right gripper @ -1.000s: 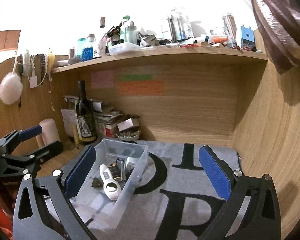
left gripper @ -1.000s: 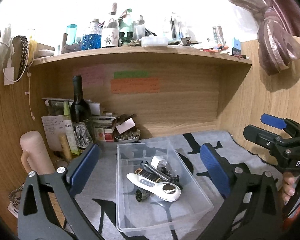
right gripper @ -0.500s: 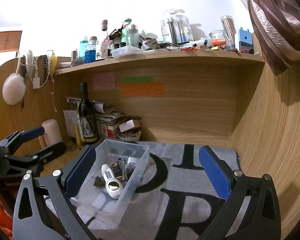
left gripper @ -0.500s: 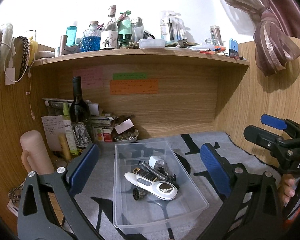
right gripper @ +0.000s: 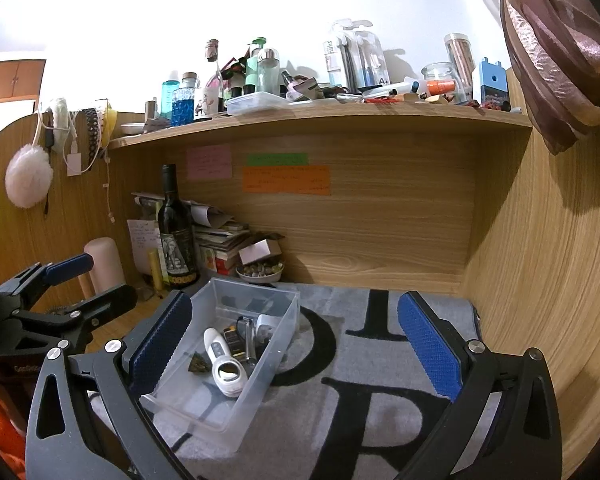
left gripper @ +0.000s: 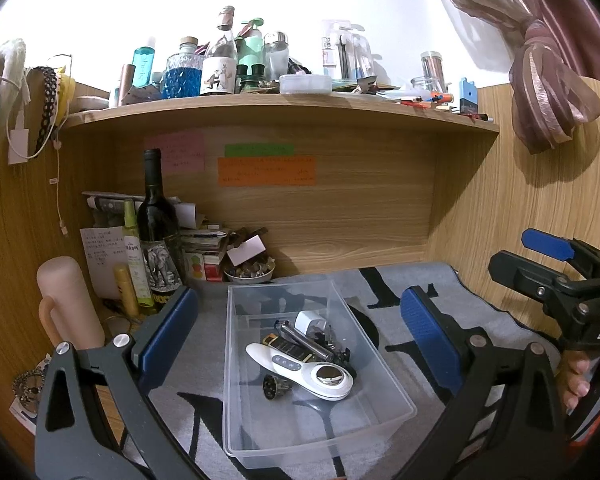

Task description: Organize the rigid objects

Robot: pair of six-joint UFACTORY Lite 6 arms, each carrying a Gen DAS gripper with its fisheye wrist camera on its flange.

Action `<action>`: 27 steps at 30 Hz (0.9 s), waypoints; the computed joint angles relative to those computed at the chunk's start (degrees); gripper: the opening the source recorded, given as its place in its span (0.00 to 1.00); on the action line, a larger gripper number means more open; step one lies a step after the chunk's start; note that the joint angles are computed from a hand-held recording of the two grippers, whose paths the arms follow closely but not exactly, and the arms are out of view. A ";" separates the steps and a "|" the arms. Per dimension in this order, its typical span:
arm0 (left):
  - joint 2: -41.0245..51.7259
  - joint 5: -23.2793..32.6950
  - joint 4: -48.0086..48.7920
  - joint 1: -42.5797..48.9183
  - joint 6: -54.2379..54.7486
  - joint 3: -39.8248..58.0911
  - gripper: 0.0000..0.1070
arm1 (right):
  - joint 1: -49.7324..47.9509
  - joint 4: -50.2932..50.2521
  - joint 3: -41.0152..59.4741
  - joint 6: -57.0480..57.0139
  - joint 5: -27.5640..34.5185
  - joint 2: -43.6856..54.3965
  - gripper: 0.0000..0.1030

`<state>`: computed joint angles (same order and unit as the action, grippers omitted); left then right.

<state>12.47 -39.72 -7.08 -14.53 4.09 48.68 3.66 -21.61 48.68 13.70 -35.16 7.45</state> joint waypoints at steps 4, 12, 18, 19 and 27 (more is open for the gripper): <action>0.20 0.07 0.01 0.00 0.03 0.20 0.96 | -0.09 -0.29 0.07 0.19 0.04 0.03 1.00; 0.72 -0.11 0.82 -0.26 -0.29 0.36 0.96 | -0.93 -2.70 0.69 2.20 0.03 0.54 1.00; 0.88 0.21 0.98 -0.41 -0.45 0.63 0.96 | -1.39 -3.87 1.04 3.07 -0.15 0.87 1.00; 0.97 0.24 0.97 -0.40 -0.48 0.72 0.96 | -1.41 -3.80 1.07 2.96 -0.08 0.87 1.00; 1.52 0.79 1.57 0.11 -1.27 1.40 0.96 | -1.26 -3.22 1.26 2.65 0.03 1.06 1.00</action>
<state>13.99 -38.93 -5.52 -14.41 2.82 50.08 2.39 -24.84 49.94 16.35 -35.12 8.51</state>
